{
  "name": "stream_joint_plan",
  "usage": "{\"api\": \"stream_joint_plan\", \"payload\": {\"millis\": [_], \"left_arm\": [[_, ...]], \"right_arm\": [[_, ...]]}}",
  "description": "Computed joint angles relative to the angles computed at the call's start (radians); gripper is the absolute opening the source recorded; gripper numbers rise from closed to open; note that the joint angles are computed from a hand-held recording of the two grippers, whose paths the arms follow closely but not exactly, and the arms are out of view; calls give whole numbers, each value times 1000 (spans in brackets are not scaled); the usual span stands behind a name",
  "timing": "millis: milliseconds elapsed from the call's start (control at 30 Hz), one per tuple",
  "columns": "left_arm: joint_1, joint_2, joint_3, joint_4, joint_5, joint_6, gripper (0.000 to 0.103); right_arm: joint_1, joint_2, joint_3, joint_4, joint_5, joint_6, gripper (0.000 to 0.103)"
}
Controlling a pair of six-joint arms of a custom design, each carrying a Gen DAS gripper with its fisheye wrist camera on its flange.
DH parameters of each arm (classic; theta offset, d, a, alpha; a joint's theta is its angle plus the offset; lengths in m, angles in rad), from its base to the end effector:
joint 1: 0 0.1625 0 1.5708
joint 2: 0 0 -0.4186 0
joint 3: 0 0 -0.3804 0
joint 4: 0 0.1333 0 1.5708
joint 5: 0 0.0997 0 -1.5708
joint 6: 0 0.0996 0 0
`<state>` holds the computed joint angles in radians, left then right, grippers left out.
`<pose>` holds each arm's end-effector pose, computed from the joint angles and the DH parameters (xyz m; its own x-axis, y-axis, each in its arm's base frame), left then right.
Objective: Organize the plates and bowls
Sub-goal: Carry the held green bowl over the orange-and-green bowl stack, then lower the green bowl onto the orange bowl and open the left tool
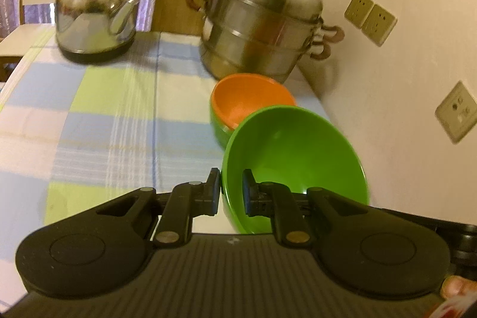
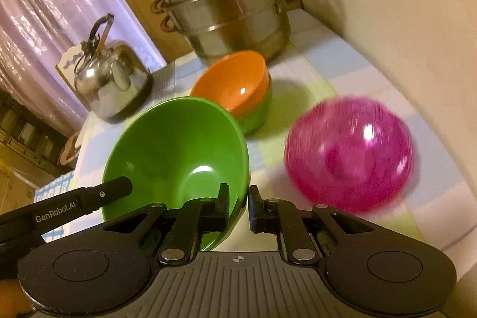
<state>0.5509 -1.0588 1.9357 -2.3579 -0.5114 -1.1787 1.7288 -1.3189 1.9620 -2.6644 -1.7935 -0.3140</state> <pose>-0.3477 -0.4720 0.1775 -0.8566 -0.3068 -0.4148 0.1491 0.6224 -0.7684 0.1950 -0.5165 0.2957 -0.8867 -0.3302 0.3236 -0.4369 0.8275 -0.3527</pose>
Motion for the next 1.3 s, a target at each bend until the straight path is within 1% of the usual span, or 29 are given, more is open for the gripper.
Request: {"api": "stream_joint_plan", "payload": {"millis": [200, 267, 367, 500, 633, 867, 1100, 1300], "left_arm": [[67, 70, -124, -119, 9, 178, 13], [91, 90, -164, -146, 9, 225, 13], [129, 117, -223, -179, 1, 290, 13], [173, 153, -300, -185, -4, 355, 13], [218, 181, -358, -168, -27, 384, 13], [276, 214, -390, -142, -59, 395, 13], [306, 232, -391, -146, -78, 400, 13], [317, 242, -393, -143, -86, 402, 13]], "right_arm": [[15, 100, -159, 36, -2, 6, 12], [26, 146, -222, 50, -13, -9, 12], [40, 214, -313, 72, -24, -38, 12], [41, 303, -438, 123, -17, -38, 12], [31, 381, -532, 162, -17, -52, 12], [2, 488, -665, 262, -19, -41, 12], [-30, 535, -708, 297, -6, -38, 12], [-46, 550, -715, 308, 0, -26, 12]]}}
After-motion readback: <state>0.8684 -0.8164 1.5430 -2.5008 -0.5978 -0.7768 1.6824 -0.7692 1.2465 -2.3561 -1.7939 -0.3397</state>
